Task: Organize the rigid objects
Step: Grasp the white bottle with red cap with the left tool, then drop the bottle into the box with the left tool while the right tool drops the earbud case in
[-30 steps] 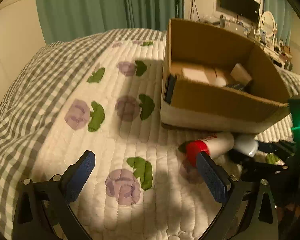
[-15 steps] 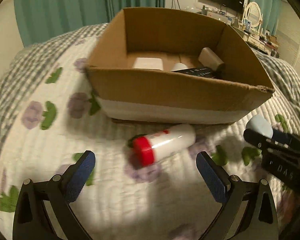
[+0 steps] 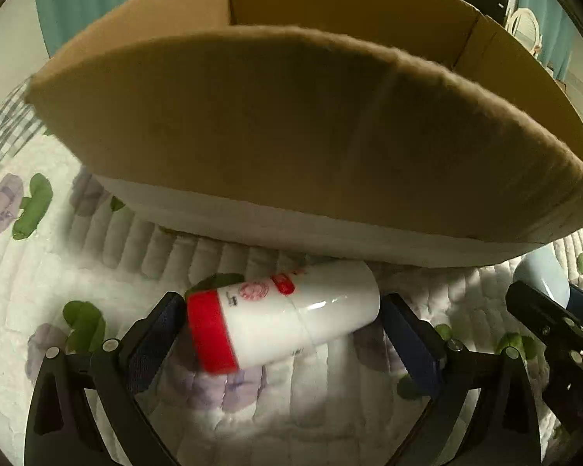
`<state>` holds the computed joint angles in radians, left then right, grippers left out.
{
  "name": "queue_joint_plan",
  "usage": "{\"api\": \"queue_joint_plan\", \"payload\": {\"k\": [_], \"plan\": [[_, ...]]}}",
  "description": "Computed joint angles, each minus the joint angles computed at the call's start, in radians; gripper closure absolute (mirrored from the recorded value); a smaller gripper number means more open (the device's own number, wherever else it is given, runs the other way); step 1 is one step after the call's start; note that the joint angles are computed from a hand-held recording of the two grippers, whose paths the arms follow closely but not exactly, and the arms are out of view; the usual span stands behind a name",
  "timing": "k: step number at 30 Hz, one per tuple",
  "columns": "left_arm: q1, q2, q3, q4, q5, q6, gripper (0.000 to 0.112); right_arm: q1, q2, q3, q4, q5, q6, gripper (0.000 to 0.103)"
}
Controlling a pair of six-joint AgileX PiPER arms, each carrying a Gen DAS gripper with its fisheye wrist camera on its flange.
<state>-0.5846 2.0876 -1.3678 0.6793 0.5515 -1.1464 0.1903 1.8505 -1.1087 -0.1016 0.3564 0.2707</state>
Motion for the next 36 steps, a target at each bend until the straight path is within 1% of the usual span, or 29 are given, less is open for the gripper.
{"api": "queue_joint_plan", "payload": {"k": [2, 6, 9, 11, 13, 15, 17, 19, 22, 23, 24, 25, 28, 31, 36], "plan": [[-0.002, -0.012, 0.018, 0.032, -0.012, -0.028, 0.029, 0.004, -0.003, 0.004, -0.021, -0.004, 0.018, 0.049], [-0.003, -0.049, 0.062, 0.027, -0.025, -0.016, 0.029, 0.021, -0.035, 0.045, -0.108, -0.029, 0.109, 0.049], [0.006, -0.105, 0.126, -0.002, -0.057, 0.003, 0.029, 0.037, -0.077, 0.096, -0.179, -0.050, 0.188, 0.049], [0.008, -0.152, 0.170, -0.019, -0.070, 0.025, 0.029, 0.049, -0.101, 0.115, -0.235, -0.047, 0.252, 0.049], [-0.003, -0.194, 0.221, 0.008, -0.082, 0.004, 0.029, 0.065, -0.125, 0.130, -0.286, -0.042, 0.306, 0.049], [-0.006, -0.234, 0.249, -0.013, -0.085, 0.041, 0.029, 0.077, -0.153, 0.147, -0.296, -0.037, 0.322, 0.049], [-0.012, -0.293, 0.289, -0.016, -0.088, 0.063, 0.029, 0.083, -0.184, 0.160, -0.266, -0.029, 0.303, 0.049], [-0.027, -0.340, 0.310, -0.004, -0.077, 0.064, 0.029, 0.089, -0.221, 0.172, -0.240, -0.016, 0.288, 0.049], [-0.046, -0.416, 0.340, -0.012, -0.062, 0.089, 0.029, 0.134, -0.293, 0.190, -0.333, 0.029, 0.387, 0.049], [-0.054, -0.432, 0.343, -0.012, -0.053, 0.094, 0.029, 0.145, -0.316, 0.196, -0.340, 0.036, 0.400, 0.049], [-0.054, -0.433, 0.306, -0.031, -0.036, 0.127, 0.029, 0.155, -0.341, 0.200, -0.335, 0.045, 0.400, 0.049], [-0.061, -0.456, 0.309, -0.037, -0.018, 0.134, 0.029, 0.166, -0.368, 0.204, -0.327, 0.058, 0.394, 0.049], [-0.073, -0.536, 0.333, -0.027, -0.001, 0.143, 0.029, 0.198, -0.429, 0.202, -0.343, 0.095, 0.413, 0.049], [-0.080, -0.606, 0.339, -0.034, 0.023, 0.167, 0.029, 0.210, -0.475, 0.176, -0.305, 0.125, 0.374, 0.049], [-0.040, -0.657, 0.277, -0.106, 0.047, 0.304, 0.029, 0.201, -0.492, 0.092, -0.247, 0.165, 0.275, 0.049]]}}
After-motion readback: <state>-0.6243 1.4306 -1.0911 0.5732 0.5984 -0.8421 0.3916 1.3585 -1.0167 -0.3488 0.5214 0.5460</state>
